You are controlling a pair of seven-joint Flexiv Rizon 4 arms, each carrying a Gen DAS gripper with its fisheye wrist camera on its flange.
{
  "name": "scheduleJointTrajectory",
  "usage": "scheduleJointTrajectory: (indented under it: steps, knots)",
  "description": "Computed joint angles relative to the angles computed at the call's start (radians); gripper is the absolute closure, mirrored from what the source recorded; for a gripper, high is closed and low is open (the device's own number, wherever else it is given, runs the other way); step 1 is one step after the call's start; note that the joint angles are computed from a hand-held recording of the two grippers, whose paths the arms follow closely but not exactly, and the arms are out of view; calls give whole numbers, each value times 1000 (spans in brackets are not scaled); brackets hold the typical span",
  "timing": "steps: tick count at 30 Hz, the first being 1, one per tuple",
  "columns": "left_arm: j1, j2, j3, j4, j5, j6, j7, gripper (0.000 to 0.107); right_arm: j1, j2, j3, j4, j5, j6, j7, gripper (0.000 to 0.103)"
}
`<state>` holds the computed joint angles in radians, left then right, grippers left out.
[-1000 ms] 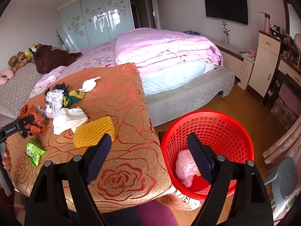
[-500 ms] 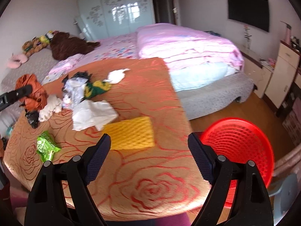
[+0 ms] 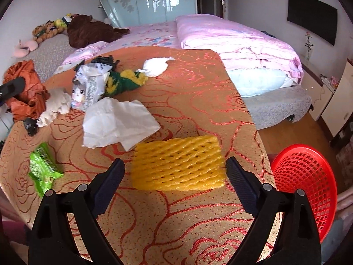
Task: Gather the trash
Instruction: 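Grasp the second yellow foam net with the right tool, then carry the brown cloth and foam net over the red wastebasket and release both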
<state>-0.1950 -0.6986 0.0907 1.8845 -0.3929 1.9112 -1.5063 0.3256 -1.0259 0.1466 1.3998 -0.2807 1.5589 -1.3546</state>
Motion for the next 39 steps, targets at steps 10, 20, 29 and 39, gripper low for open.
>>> scheduleJointTrajectory:
  steps: [10, 20, 29, 39]
  knots:
    - [18, -2, -23, 13, 16, 6, -16, 61, 25, -4, -52, 20, 0, 60, 7, 39]
    - [11, -3, -17, 11, 18, 5, -19, 61, -19, 3, 1, 25, -11, 59, -6, 64]
    - [-4, -8, -8, 10, 8, 18, -18, 61, -24, 36, 9, 55, -9, 112, -3, 64]
    - [-10, -8, -12, -6, 9, 22, 2, 61, -29, 72, 8, 88, -18, 156, 15, 64]
